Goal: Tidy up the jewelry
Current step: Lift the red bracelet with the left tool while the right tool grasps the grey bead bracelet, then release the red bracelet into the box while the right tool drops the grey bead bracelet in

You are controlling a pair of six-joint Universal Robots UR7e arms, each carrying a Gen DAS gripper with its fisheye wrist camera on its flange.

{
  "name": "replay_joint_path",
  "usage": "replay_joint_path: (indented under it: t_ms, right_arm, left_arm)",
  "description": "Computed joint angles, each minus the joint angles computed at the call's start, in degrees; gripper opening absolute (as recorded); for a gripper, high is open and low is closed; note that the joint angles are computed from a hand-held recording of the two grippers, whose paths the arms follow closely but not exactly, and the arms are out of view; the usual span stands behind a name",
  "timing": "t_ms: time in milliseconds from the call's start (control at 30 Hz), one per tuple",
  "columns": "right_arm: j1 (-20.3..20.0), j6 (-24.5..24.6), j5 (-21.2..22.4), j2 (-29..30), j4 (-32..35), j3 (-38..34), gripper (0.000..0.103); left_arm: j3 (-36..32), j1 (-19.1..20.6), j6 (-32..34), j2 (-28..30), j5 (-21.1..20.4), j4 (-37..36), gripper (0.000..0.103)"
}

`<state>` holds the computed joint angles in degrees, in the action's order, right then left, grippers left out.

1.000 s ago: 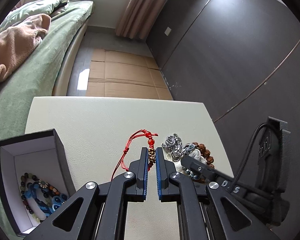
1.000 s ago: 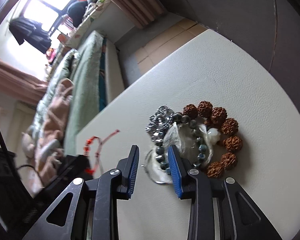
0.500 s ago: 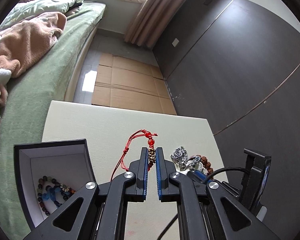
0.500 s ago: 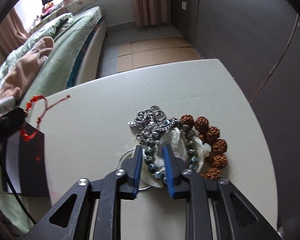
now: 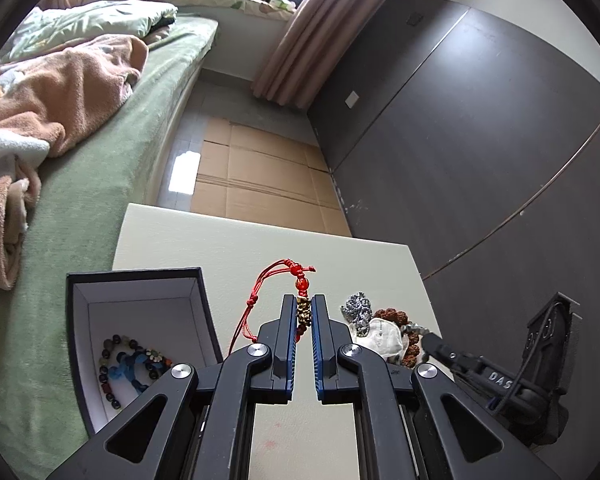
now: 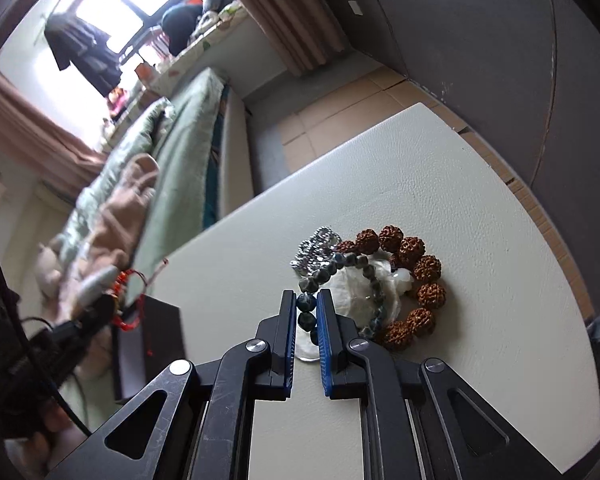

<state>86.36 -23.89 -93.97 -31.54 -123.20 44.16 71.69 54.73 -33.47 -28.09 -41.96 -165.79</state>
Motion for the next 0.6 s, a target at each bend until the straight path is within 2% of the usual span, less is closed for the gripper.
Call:
replay_joint_path:
  t_ms: [200, 433, 600]
  right_arm:
    - [-1.07, 1.99, 8.71, -3.14, -0.76, 4.06, 0.012]
    - [-1.62, 1.52, 17.39, -5.72, -0.19, 8.18, 0.012]
    - [-1.15, -0.52, 20.13, -6.92, -0.48, 10.95, 0.012]
  left_arm:
    - [4.78, -1.08, -0.37, -2.63, 2.09, -3.44, 0.007]
    - [9.46, -1.77, -2.13, -5.35, 4.97, -5.38, 0.007]
    - [11.76, -1.98, -4.50, -6.70, 6.75, -4.87, 0.007]
